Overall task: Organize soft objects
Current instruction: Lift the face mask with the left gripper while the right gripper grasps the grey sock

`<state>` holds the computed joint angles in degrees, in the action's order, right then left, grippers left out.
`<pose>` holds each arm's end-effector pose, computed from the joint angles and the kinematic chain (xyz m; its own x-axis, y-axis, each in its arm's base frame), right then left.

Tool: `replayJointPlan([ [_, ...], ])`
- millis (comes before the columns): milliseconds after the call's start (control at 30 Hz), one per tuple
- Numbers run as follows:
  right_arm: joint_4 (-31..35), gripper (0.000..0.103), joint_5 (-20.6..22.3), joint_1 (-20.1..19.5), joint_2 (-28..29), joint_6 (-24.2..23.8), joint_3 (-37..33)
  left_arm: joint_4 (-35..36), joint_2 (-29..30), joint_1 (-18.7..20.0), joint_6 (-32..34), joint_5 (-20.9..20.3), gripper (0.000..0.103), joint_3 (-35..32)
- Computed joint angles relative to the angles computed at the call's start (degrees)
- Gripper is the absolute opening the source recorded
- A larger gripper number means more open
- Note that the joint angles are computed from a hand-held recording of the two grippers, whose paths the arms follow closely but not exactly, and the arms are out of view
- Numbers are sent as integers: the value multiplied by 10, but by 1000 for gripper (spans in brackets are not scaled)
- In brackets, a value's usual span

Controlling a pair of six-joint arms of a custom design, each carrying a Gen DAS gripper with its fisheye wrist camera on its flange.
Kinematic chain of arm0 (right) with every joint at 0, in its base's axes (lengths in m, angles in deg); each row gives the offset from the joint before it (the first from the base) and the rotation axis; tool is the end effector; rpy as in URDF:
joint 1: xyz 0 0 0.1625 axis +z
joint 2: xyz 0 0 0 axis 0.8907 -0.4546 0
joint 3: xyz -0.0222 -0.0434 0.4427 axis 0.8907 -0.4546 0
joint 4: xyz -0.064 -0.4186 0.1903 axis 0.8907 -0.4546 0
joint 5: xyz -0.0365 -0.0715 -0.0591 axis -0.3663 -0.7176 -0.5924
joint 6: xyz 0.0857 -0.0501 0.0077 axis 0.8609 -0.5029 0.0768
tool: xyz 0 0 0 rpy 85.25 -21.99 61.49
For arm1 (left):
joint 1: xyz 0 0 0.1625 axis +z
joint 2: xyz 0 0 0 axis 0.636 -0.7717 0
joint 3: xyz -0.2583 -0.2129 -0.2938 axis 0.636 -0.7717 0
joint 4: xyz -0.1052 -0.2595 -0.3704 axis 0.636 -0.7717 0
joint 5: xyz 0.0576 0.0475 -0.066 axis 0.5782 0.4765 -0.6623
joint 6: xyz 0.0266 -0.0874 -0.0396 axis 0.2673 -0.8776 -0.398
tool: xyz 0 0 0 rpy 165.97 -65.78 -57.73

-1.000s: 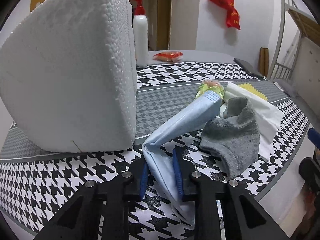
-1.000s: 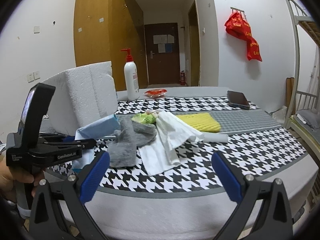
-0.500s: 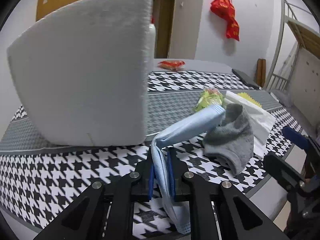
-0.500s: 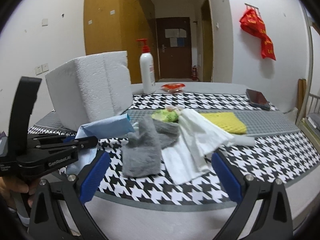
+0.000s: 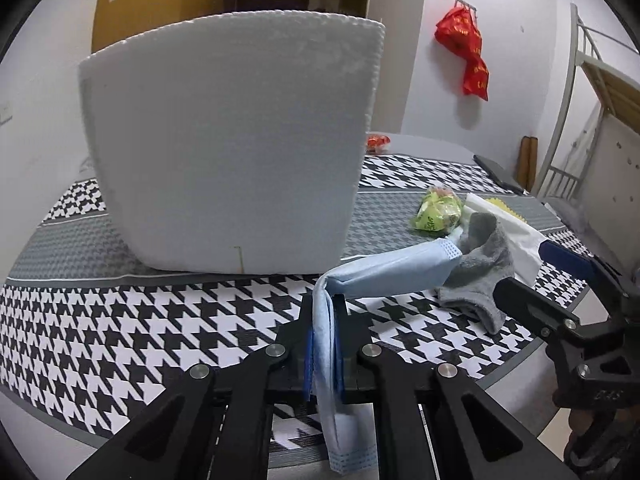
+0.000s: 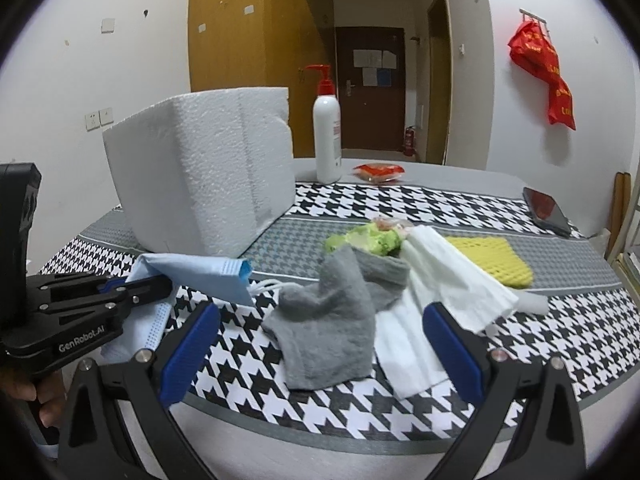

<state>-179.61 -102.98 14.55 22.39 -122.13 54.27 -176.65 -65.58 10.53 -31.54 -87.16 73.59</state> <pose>-0.0170 -0.6331 0.2584 -0.7105 -0.0530 0.7017 -0.6245 0.5070 -0.5940 -0.3201 -0.6780 -0.0759 -0.7224 0.4007 -0.5636 0.6691 0.6106 -0.4236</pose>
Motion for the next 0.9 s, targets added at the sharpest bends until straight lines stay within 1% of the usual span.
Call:
replayJointPlan([
  [33,2,103,-3,1,1,-2,-1,-2,-5,1,1,-3,8,7],
  [100,7,98,-14,3,4,-2,-6,-4,-10,1,1,-6,8,13],
  [167,27,87,-23,3,5,4,-10,-5,-12,3,2,-7,8,15],
  [233,38,82,-34,4,7,4,-15,-7,-16,4,1,-7,8,20],
  [300,34,80,-47,7,12,-3,-18,-8,-17,4,0,-7,8,20],
  [367,35,72,-52,9,12,-7,-18,-7,-18,4,-3,-8,8,22],
  [433,38,68,-66,12,16,-8,-22,-7,-19,3,-2,-7,8,24],
  [467,38,64,-74,13,19,-8,-25,-5,-20,3,-3,-8,8,25],
  [567,47,55,-82,13,21,-6,-29,2,-20,2,-6,-9,8,23],
  [633,58,52,-86,12,22,-4,-32,3,-20,1,-4,-9,8,22],
  [700,78,51,-93,11,22,0,-36,3,-19,1,-3,-8,8,22],
  [767,77,49,-92,11,23,-1,-36,4,-17,1,-4,-7,8,20],
  [800,78,46,-90,10,22,-1,-35,4,-17,1,-5,-7,8,20],
  [867,79,27,-86,9,20,4,-34,4,-15,2,-5,-7,8,18],
  [900,80,24,-83,8,20,3,-34,6,-14,2,-7,-7,8,17],
])
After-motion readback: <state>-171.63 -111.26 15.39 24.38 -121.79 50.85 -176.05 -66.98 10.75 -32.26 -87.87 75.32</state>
